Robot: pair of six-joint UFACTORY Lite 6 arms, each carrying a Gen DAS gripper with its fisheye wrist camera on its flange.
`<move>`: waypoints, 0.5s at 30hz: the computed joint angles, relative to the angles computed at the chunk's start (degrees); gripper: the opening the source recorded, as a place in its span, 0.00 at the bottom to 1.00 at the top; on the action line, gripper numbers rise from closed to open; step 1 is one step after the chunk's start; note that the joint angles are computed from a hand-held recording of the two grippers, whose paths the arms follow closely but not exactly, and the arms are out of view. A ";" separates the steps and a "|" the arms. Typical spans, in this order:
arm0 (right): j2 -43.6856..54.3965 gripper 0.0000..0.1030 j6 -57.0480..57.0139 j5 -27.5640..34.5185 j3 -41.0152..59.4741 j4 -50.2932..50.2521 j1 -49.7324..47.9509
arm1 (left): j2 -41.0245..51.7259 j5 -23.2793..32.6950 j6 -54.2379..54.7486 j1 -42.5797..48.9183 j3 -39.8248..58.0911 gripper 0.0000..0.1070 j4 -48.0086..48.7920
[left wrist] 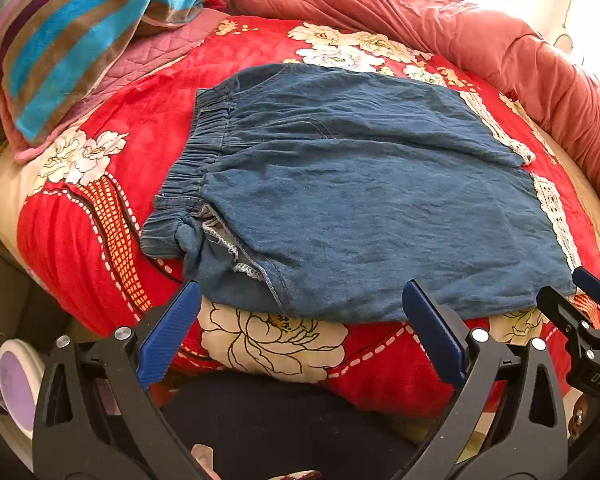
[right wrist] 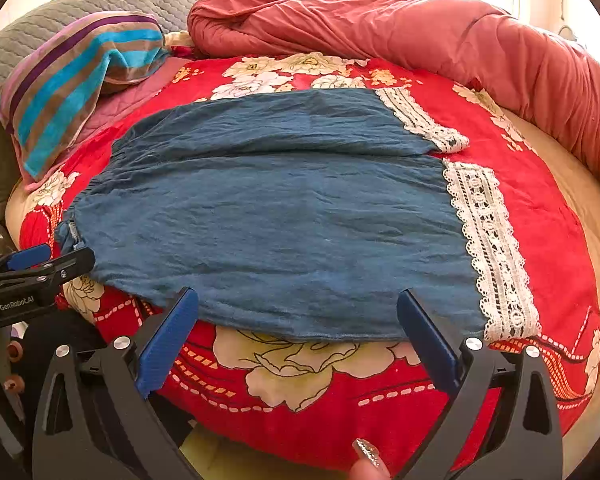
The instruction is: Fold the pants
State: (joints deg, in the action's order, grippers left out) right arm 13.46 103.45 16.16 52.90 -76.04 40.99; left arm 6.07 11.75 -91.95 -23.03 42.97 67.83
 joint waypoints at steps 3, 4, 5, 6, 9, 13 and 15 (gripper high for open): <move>0.37 0.96 -1.97 1.30 1.10 2.77 1.14 | 0.03 0.21 -0.49 -0.21 0.02 0.89 0.30; 0.31 0.96 -2.31 1.16 1.04 3.06 1.08 | 0.03 0.37 -0.63 -0.25 0.03 0.89 0.39; 0.17 0.96 -2.06 1.21 0.90 2.85 1.10 | -0.11 0.36 -0.46 -0.12 -0.09 0.89 0.33; 0.04 0.96 -1.65 1.20 0.71 2.40 1.10 | -0.62 0.23 1.10 0.34 -0.37 0.89 -0.85; 0.36 0.96 -1.28 0.23 0.58 1.65 0.31 | -1.21 0.15 0.98 0.68 -0.92 0.89 -0.36; 0.58 0.96 -0.96 -0.06 0.41 1.58 0.07 | -1.49 0.30 1.11 0.70 -1.11 0.89 -0.46; 0.65 0.96 -0.42 0.07 0.41 1.03 0.12 | -1.49 0.22 1.23 0.82 -1.14 0.89 -0.45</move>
State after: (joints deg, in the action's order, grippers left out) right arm 14.11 103.04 16.24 53.31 -75.00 41.11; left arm 4.58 11.97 -90.72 -22.21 41.82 67.38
